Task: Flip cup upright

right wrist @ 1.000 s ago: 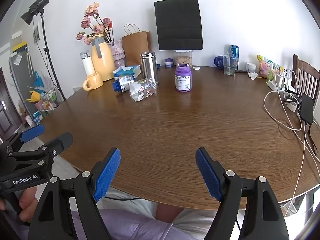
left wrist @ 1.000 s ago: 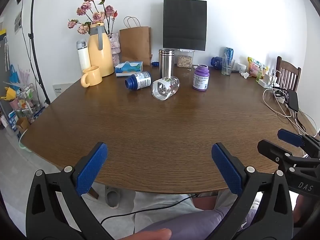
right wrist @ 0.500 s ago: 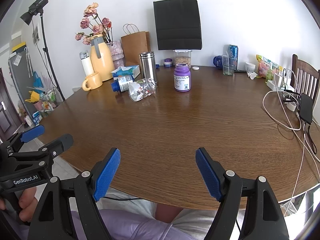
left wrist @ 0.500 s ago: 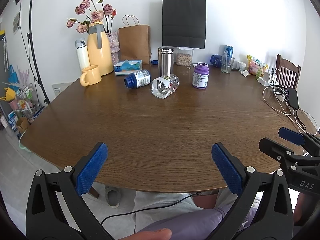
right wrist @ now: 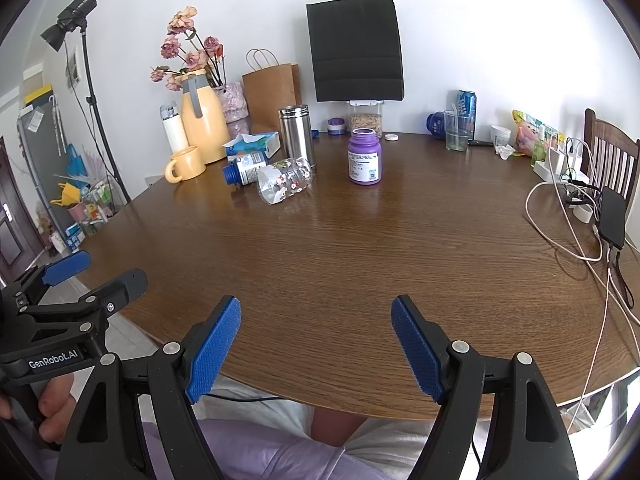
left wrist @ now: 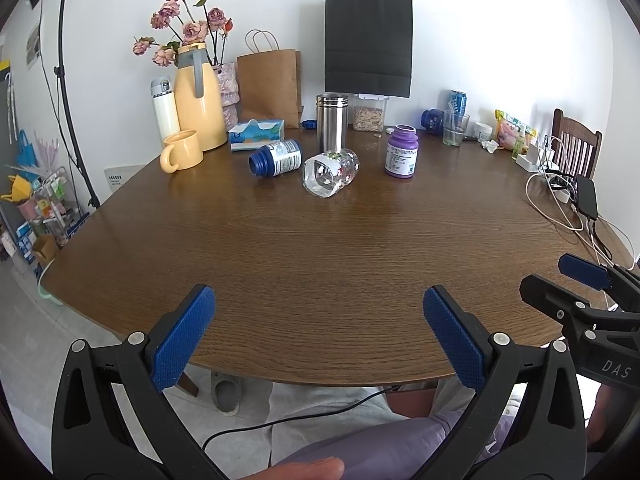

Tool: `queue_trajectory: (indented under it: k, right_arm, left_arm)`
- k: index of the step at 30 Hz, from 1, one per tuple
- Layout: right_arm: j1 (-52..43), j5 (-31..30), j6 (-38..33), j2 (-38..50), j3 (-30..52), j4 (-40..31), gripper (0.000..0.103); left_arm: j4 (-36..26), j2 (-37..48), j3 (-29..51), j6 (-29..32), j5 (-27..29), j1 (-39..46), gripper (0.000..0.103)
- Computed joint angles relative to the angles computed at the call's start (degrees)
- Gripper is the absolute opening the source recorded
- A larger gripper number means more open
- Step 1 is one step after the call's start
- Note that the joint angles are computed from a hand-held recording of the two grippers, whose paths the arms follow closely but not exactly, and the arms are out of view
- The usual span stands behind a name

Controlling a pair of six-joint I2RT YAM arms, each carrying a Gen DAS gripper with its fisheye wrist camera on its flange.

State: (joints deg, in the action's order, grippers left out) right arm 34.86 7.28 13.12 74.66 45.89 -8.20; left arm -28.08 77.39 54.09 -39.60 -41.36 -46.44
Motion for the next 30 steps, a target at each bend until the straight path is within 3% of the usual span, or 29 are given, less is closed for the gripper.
queue_trajectory:
  k: [30]
  right_arm:
    - [0.7, 0.3, 0.6, 0.9, 0.1, 0.1, 0.081]
  left_arm:
    - [0.2, -0.4, -0.7, -0.1, 0.1, 0.3, 0.103]
